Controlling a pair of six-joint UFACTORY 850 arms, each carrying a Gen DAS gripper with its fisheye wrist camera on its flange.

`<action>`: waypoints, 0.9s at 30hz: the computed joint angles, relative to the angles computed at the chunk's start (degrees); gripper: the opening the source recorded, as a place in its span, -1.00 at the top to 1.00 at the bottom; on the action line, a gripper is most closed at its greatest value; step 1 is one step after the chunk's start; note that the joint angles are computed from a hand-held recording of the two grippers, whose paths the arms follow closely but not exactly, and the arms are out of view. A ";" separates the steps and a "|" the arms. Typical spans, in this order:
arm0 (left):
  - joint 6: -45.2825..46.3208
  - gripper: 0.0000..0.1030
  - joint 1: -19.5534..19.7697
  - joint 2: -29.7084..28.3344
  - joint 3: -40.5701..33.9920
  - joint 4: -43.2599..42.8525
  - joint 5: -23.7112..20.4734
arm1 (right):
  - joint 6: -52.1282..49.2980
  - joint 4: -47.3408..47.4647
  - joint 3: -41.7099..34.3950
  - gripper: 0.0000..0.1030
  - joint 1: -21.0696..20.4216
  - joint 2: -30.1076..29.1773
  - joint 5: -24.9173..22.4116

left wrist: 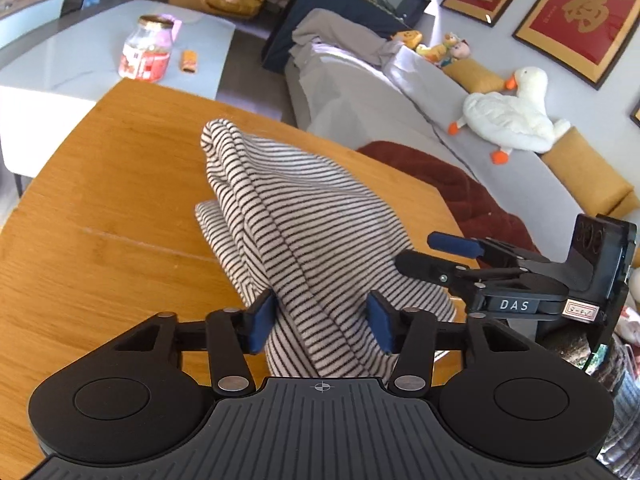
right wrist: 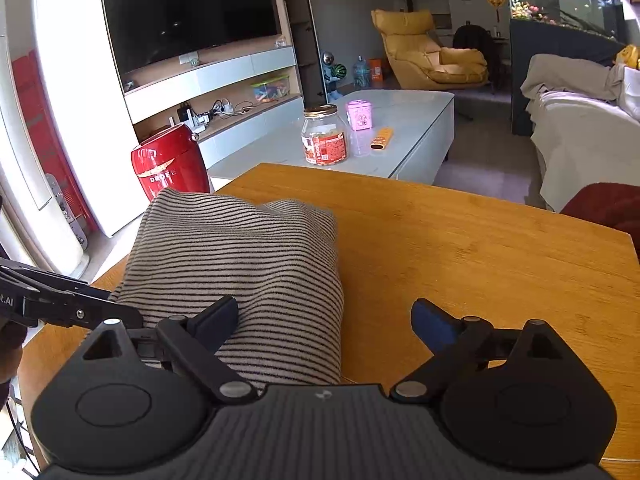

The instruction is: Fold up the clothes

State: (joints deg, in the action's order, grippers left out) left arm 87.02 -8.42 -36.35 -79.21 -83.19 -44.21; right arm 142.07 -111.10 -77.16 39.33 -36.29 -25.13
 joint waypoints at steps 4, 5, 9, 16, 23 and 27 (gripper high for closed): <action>-0.25 0.23 1.06 -0.82 -1.26 -1.04 -10.24 | -3.67 1.05 -0.35 -0.83 0.53 0.24 -1.61; 0.42 0.24 0.61 -0.68 -0.83 -1.03 -8.51 | -4.58 1.72 -0.66 -0.83 0.60 0.02 -1.77; -0.12 0.24 -0.06 -1.38 0.42 -0.38 -0.89 | -5.77 2.87 -1.84 -0.83 0.76 -1.25 -0.44; 3.61 0.14 0.85 -0.38 1.34 -3.90 2.14 | -6.67 3.49 -3.73 -0.89 1.85 -3.39 -0.22; 23.66 -0.38 -0.11 3.45 4.21 -22.78 -0.65 | -11.43 8.07 -3.91 -1.00 3.74 -3.92 -5.19; 21.10 -0.67 -2.27 -0.65 -0.70 -23.20 -1.10 | -4.11 6.01 -2.87 -1.00 3.54 -3.66 -4.82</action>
